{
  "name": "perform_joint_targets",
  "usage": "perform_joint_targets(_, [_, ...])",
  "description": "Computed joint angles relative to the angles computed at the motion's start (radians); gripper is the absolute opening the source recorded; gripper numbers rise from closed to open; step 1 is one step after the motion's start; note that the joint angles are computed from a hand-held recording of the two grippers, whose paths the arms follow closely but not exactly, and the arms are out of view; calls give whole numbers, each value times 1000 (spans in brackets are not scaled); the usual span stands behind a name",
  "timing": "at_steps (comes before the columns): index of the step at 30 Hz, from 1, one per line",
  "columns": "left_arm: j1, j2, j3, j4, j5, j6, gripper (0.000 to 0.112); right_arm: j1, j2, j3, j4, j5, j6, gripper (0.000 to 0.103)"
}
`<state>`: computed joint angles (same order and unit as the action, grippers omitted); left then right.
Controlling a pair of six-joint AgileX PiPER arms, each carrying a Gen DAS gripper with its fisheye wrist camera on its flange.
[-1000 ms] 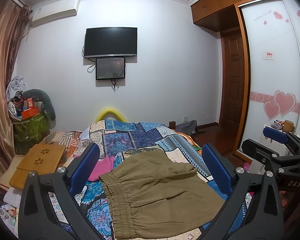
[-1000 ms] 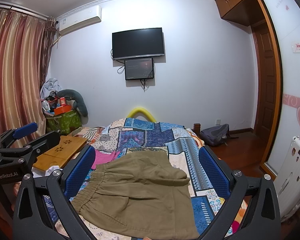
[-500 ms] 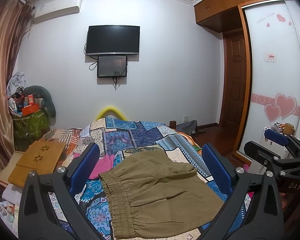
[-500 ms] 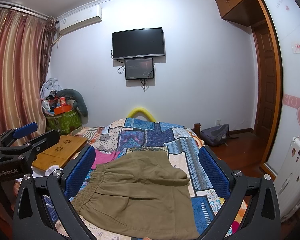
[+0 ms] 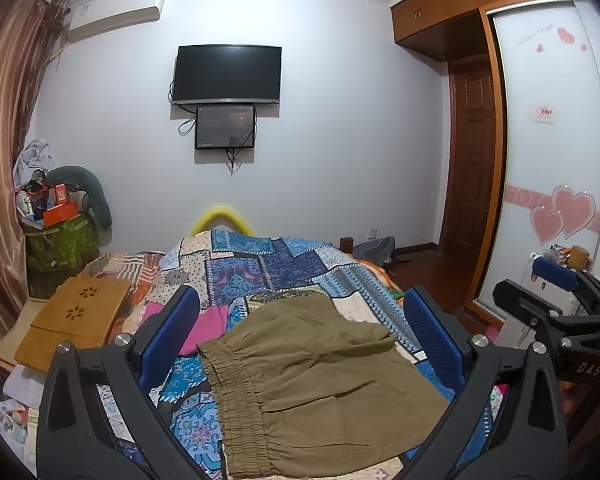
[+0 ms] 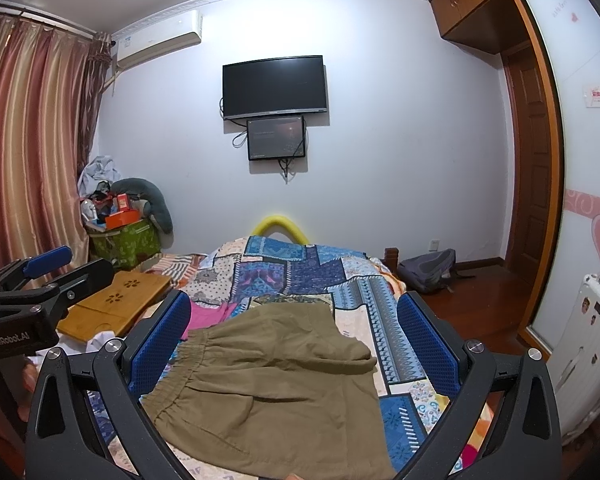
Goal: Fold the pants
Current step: 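Grasp the elastic waistband with the left gripper while the right gripper grasps the pant hem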
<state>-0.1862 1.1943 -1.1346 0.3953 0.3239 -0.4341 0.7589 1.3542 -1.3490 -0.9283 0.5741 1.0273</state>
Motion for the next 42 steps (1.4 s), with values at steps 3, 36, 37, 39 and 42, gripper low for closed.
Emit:
perform_joint_targets(3, [26,58,-37,-81,25,87,103,-20,13,-1,7,-4,-3,103])
perform_joint_targets(36, [315,979,-768,-546,539,575,71,-530,740,-523,1002,228,-1046,83])
perform_joint_targets(37, [319,1000,-798,-561,570,587,66,-538,776,-568,1024,258,-1064,77])
perform_joint_targets(39, [329,1037,-841,-612,619,624,60,-552,855,-667,1071,334,-1096,67])
perform_joint_targets(42, [335,1053,-856,-641,625,651,59,-553,910,-719,1078,358,-1104,64])
